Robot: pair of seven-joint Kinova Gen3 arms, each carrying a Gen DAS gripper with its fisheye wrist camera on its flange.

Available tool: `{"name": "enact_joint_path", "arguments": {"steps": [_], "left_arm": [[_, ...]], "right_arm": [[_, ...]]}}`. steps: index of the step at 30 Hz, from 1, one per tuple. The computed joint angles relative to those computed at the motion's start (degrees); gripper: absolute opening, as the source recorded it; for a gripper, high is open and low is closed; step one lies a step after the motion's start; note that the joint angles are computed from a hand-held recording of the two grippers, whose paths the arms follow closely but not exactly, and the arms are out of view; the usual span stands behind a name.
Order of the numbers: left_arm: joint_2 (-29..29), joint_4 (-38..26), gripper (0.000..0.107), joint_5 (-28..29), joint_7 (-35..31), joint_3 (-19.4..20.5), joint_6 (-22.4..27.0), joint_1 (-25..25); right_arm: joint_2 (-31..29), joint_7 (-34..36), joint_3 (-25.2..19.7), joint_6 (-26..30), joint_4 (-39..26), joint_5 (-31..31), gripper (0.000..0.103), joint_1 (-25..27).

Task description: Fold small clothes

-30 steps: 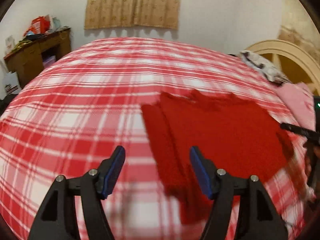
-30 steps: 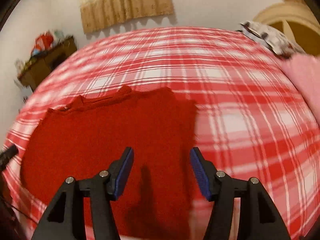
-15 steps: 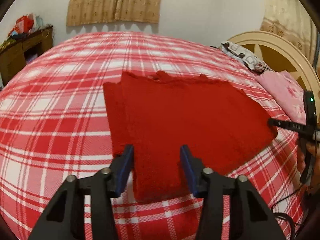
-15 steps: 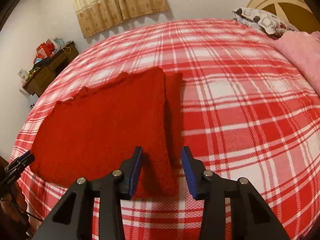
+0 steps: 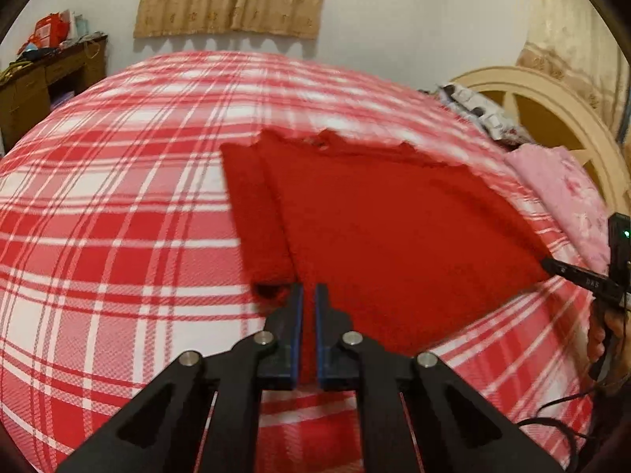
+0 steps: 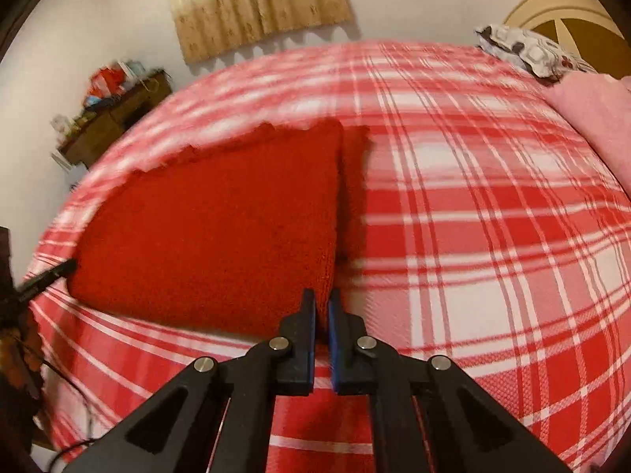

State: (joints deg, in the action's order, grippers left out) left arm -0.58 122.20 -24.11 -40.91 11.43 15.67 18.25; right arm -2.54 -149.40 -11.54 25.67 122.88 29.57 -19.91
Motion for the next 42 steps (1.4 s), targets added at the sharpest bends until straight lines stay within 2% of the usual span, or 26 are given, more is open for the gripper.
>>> {"name": "enact_joint_path", "arguments": {"steps": [2,4,5,7,9,11,13,15,18,21,23,24,27,29,31,32,33,35,38,40,42], "left_arm": [[0.8,0.6,0.006,1.1,-0.3,0.0,-1.2,-0.6],[0.3,0.6,0.013,-1.4,3.0,-0.5,-0.3,0.4],[0.0,0.6,0.013,-3.8,5.3,0.3,0.6,0.2],[-1.3,0.6,0.014,-8.4,10.0,4.5,2.9,-2.6],[-3.7,1.4,0.014,-13.0,14.6,9.9,3.8,-7.1],[-6.1,1.8,0.018,-17.7,19.3,15.2,5.0,-11.4],[-5.7,1.4,0.041,-22.3,23.9,19.0,5.3,-14.4],[-3.5,-0.1,0.047,-27.0,28.3,19.9,7.4,-13.5],[1.6,-3.1,0.047,-31.7,31.9,15.5,12.0,-6.4],[6.1,-5.4,0.050,-28.5,28.4,10.1,15.3,-0.7],[5.9,-4.1,0.053,-27.0,27.9,7.9,12.9,0.0],[5.5,-3.4,0.058,-27.6,28.7,5.9,12.2,1.7],[3.7,-1.3,0.060,-27.0,28.8,1.3,9.1,4.8],[3.7,-1.1,0.065,-25.4,27.6,-3.9,8.4,9.2],[3.8,-1.3,0.065,-23.6,26.1,-8.8,7.7,13.6],[3.7,-1.3,0.065,-24.0,26.5,-10.0,8.1,15.1],[3.5,-1.2,0.065,-24.3,26.7,-10.2,8.3,15.5],[2.7,-1.1,0.065,-23.7,26.0,-10.3,8.5,16.1],[-0.1,1.0,0.068,-26.3,28.6,-9.8,8.1,15.7],[-1.8,2.4,0.075,-29.1,30.9,-8.5,8.1,13.9],[-3.2,3.4,0.079,-29.2,29.8,-8.0,8.0,12.1]], "right_arm": [[1.5,0.8,1.3,-1.9,0.6,-2.2,0.005,0.2],[1.1,-1.2,-1.6,-1.8,0.7,-0.7,0.006,3.2],[0.6,-3.5,-4.2,-1.5,0.7,0.5,0.009,5.9],[-0.4,-8.2,-9.5,1.0,0.1,3.5,0.026,10.6],[-2.6,-12.8,-14.8,3.1,-0.4,8.1,0.034,14.8],[-3.9,-15.1,-18.5,1.5,-1.0,11.3,0.036,17.7],[-2.5,-13.8,-18.1,-1.0,-2.2,11.9,0.040,16.9],[0.8,-9.3,-13.9,-4.1,-4.2,10.7,0.040,12.4],[6.0,-5.2,-11.1,-3.3,-7.8,7.8,0.040,9.4],[11.0,-1.3,-9.1,-1.0,-10.5,2.6,0.040,9.3],[10.9,-2.5,-8.2,-3.1,-9.4,1.4,0.040,10.0],[10.2,-4.5,-7.3,-3.3,-8.8,2.3,0.040,8.8],[7.8,-10.3,-3.1,0.6,-9.2,8.7,0.041,1.2],[7.6,-10.2,-2.4,2.0,-10.5,12.4,0.045,-2.1],[9.1,-8.9,-3.7,3.4,-12.5,12.3,0.052,-1.1],[11.5,-8.1,-5.4,4.9,-14.4,10.9,0.052,1.0],[14.1,-6.8,-6.3,5.9,-16.3,8.6,0.052,2.9],[16.2,-3.9,-5.7,7.3,-18.1,5.1,0.052,3.7],[14.9,-2.5,-1.9,9.4,-18.4,4.4,0.052,-1.9],[13.7,-4.3,1.7,9.2,-17.4,5.5,0.052,-6.8],[12.7,-5.1,3.7,9.3,-16.5,5.8,0.052,-10.3]]}}
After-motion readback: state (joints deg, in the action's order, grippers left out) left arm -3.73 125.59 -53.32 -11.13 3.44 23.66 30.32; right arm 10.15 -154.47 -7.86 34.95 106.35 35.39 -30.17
